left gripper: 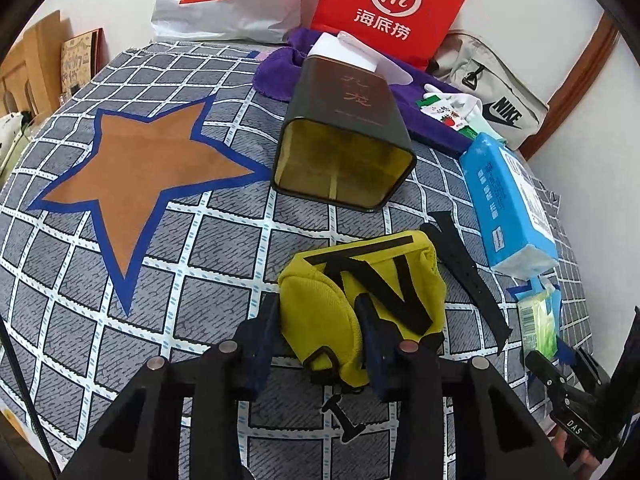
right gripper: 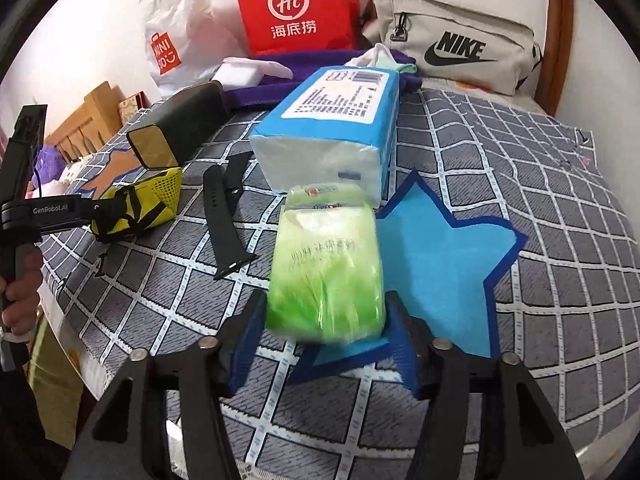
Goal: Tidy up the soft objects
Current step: 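Grasp the yellow pouch with left gripper while right grasps the green tissue pack, then carry the yellow pouch in left gripper and tissue pack in right toward the towel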
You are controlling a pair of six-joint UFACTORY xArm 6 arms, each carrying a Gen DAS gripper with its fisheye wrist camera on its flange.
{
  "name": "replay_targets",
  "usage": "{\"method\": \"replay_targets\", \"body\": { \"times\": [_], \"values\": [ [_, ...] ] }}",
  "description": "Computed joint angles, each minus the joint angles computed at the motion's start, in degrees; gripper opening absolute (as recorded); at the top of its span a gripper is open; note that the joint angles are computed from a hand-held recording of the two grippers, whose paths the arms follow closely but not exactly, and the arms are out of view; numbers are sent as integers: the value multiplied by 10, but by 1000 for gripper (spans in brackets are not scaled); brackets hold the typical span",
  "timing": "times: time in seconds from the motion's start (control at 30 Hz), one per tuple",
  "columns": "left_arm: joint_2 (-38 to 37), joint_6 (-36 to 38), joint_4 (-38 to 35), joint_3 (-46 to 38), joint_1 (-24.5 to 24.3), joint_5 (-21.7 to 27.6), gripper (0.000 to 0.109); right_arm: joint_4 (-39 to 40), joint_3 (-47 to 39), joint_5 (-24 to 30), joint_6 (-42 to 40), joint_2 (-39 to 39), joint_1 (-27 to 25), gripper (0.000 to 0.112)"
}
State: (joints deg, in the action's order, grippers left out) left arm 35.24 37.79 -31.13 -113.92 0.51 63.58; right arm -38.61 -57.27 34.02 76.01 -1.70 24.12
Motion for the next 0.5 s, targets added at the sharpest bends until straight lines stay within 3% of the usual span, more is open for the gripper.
{"method": "replay_targets", "body": {
  "times": [0.17,0.2,0.23,0.4,0.5],
  "values": [
    [-13,11,-5,27,-5,-30,40,-27,-2,-21,40,7,-12,67],
    [-12,8,-8,27,-4,-32,35,-30,-2,-27,43,7,-14,65],
    [-11,9,-7,24,-3,-31,35,-28,-4,-31,38,10,-16,55],
    [6,-1,-27,-17,10,19,32,-24,-17,-10,8,11,-7,51],
    [-3,-2,-34,-17,13,19,31,-16,-20,-3,-4,2,-5,51]
  ]
}}
